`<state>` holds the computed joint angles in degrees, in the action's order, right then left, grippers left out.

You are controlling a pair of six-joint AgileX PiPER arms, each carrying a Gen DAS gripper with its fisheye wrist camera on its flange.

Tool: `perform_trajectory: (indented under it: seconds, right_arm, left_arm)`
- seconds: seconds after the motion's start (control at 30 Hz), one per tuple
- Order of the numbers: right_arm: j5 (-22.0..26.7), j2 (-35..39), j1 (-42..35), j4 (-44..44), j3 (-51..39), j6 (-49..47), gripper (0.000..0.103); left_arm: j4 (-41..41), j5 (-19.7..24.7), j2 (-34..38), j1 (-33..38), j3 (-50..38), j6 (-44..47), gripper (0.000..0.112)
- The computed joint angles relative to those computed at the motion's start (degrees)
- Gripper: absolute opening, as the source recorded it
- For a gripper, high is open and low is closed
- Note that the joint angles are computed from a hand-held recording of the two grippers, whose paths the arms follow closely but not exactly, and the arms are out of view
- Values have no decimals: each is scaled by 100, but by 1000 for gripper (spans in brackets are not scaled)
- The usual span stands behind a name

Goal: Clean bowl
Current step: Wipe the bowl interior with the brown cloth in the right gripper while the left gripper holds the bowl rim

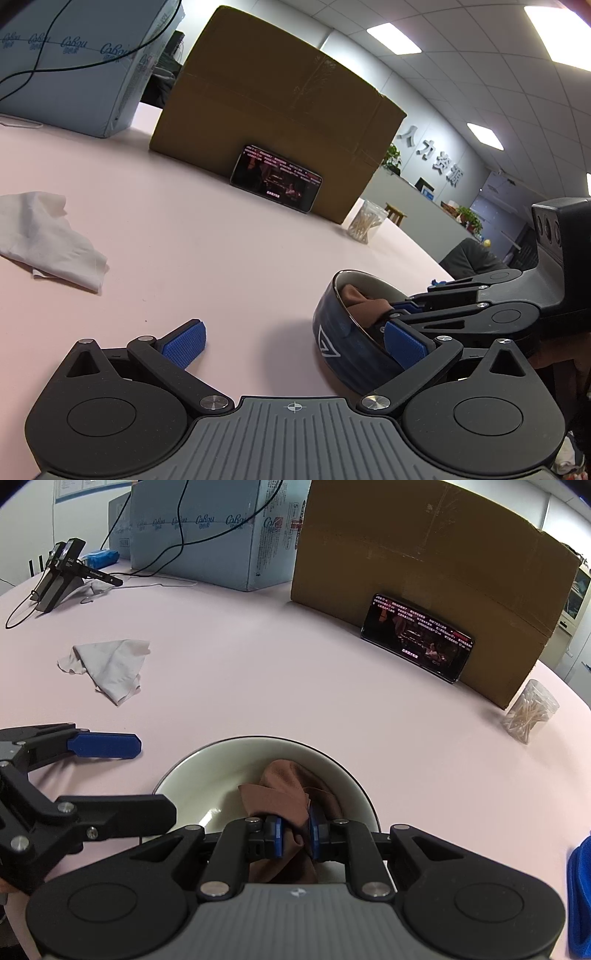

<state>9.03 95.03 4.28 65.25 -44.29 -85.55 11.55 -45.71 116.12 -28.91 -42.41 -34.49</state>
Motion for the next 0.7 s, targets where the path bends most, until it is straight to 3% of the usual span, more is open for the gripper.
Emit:
perform_trajectory:
  seconds: [0.47, 0.7]
  right_arm:
    - [146, -23, -7, -370, 9, 300, 16]
    - [112, -148, -57, -49, 106, 34, 25]
  left_arm:
    - [28, 10, 35, 4, -45, -30, 103]
    - [48, 6, 37, 20, -44, -37, 103]
